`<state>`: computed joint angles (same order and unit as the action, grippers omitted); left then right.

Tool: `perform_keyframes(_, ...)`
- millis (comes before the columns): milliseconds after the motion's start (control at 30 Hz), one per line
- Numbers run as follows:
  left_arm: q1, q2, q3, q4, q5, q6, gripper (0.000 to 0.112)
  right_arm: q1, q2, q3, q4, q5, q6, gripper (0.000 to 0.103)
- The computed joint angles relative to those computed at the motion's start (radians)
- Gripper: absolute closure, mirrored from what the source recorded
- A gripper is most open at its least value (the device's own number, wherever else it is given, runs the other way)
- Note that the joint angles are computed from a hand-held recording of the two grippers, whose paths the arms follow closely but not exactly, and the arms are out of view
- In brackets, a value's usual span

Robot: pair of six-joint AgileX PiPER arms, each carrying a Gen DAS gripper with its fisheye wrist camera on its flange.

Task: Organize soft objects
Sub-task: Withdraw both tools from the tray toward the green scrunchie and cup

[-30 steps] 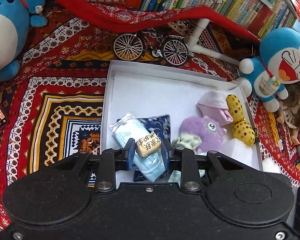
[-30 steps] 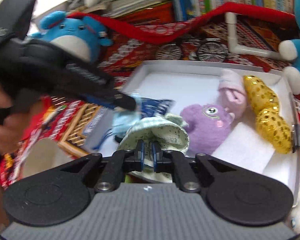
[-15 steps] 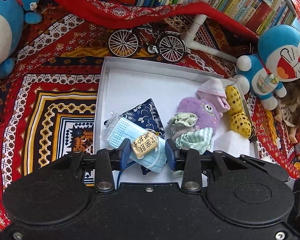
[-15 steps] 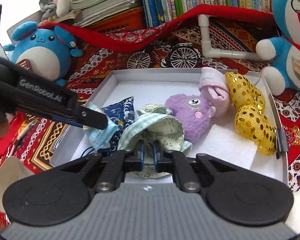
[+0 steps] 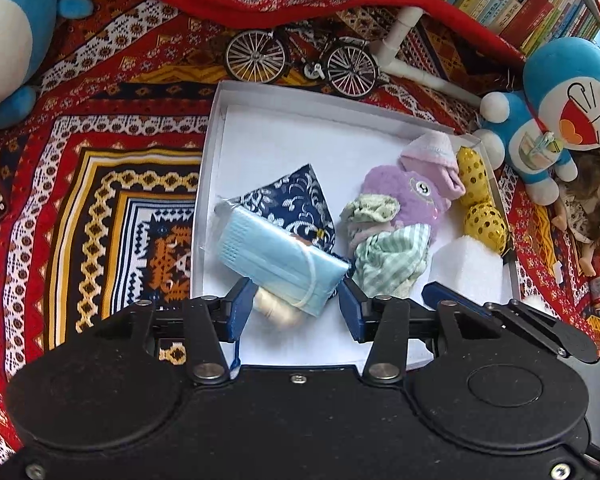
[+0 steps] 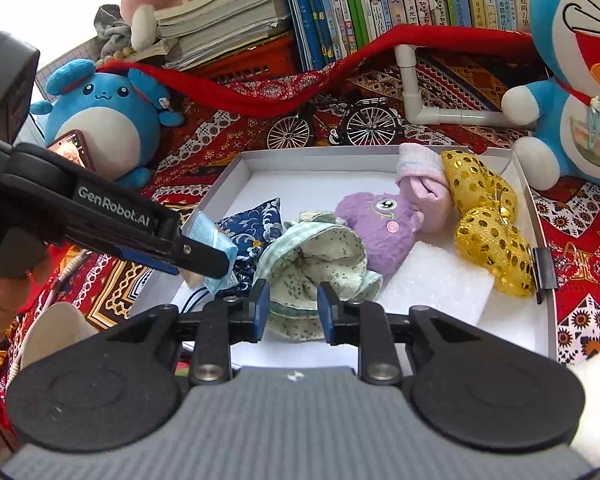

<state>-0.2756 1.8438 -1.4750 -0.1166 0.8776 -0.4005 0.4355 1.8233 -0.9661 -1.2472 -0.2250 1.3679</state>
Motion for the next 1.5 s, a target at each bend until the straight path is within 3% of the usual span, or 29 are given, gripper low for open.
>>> perform_keyframes(300,0.001,-0.04,0.027,-0.014,0.002,-0.019,0.065,-0.006,-0.049,0.05,0.071,-0.02,-0.075,0.049)
perform_keyframes(633,-0.042,-0.232,0.193,0.045,-0.097,-0.065,0.058,-0.03,-0.134,0.154,0.137,-0.101,-0.158,0.04)
perform_keyframes(800,-0.081,-0.389,0.348,0.129,-0.195,-0.126,0.052,-0.034,-0.193,0.257,0.308,-0.152,-0.416,0.031)
perform_keyframes(933,-0.102,-0.527,0.49,0.194,-0.274,-0.19,0.046,-0.046,-0.229,0.363,0.475,-0.251,-0.698,0.019)
perform_keyframes(1100,-0.179,-0.689,0.658,0.438,-0.316,-0.431,0.042,-0.064,-0.251,0.449,0.517,-0.352,-0.815,0.013)
perform_keyframes(1267,-0.269,-0.854,0.834,0.705,-0.307,-0.708,0.035,-0.02,-0.242,0.54,0.74,-0.446,-1.097,0.001)
perform_keyframes(1500,-0.521,-0.97,1.008,1.087,-0.105,-1.175,0.03,0.086,-0.172,0.622,0.981,-0.611,-1.401,0.0)
